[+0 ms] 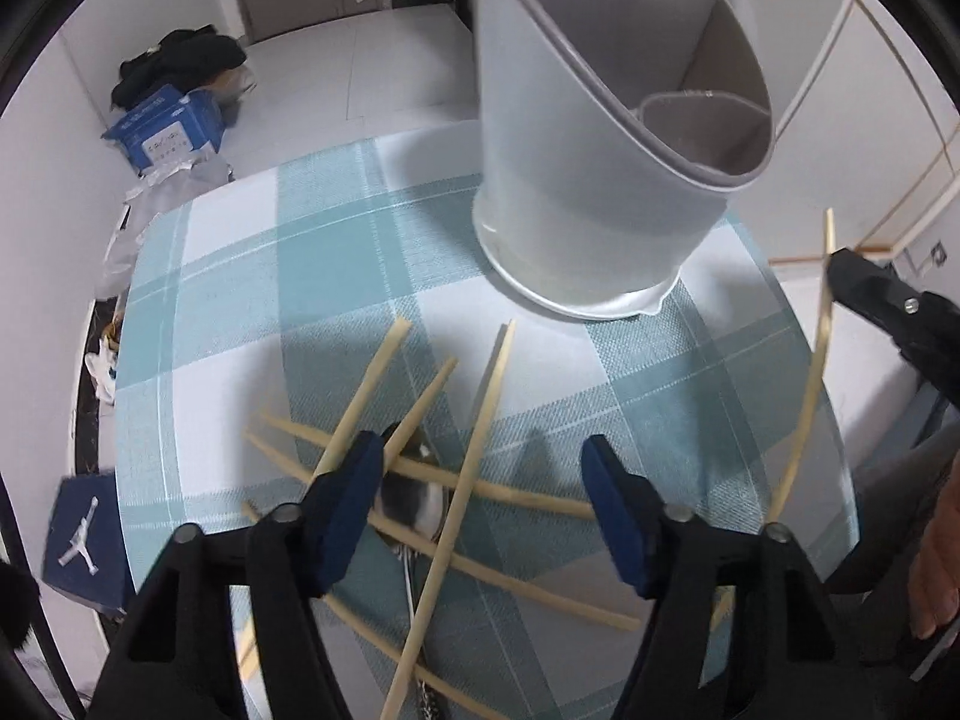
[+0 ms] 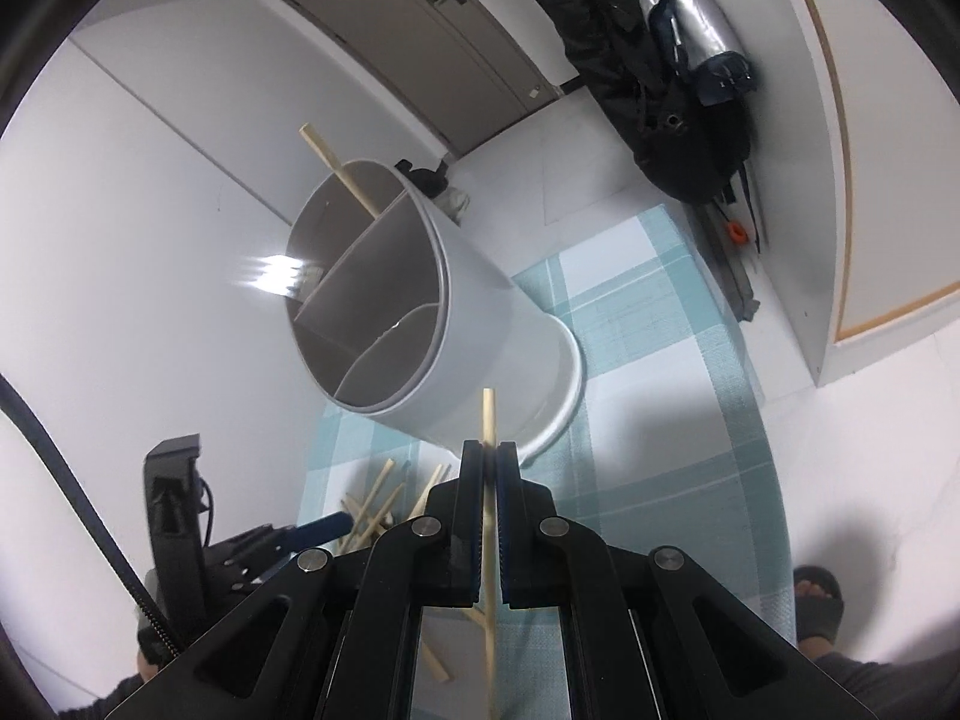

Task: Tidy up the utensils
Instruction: 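Close the left tool on a chopstick while the right tool lifts its chopstick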

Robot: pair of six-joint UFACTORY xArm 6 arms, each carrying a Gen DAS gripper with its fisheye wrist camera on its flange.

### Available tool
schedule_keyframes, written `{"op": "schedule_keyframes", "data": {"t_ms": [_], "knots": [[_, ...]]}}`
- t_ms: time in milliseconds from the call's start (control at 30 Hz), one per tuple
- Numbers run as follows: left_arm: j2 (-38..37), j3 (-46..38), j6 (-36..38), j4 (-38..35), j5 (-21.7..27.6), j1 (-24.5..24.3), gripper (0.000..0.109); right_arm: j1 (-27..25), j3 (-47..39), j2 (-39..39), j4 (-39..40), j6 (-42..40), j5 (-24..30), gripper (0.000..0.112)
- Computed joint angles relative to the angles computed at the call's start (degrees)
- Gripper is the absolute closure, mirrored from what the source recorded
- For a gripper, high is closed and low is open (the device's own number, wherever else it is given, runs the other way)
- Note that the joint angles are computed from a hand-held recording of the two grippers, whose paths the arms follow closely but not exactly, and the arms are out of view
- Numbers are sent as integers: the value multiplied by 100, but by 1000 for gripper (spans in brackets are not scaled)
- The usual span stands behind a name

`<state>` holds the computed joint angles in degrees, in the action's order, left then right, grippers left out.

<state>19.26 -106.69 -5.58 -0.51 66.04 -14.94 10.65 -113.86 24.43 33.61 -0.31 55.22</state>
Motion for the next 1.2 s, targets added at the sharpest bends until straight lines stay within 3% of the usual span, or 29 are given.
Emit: {"op": "schedule_keyframes", "data": {"t_ms": [133, 533, 567, 600, 733, 900, 1200], "knots": [[419, -599, 212, 60, 443, -67, 63, -53, 66, -43, 139, -48, -5, 109], [1239, -1822, 395, 76, 1407, -33, 65, -111, 360, -258, 308, -88, -194, 109], [1264, -1857, 421, 69, 1388, -34, 67, -115, 381, -281, 292, -67, -186, 109], [1327, -1976, 472, 56, 1429, -57, 75, -123, 391, -289, 286, -57, -181, 109], [1509, -2291, 652, 19, 1548, -76, 84, -136, 440, -331, 287, -77, -225, 109], [1426, -2155, 673, -47, 1433, -85, 102, -134, 508, -397, 366, -149, -296, 109], [881, -1353, 225, -169, 833, -48, 106, -119, 549, -436, 364, -208, -367, 109]]}}
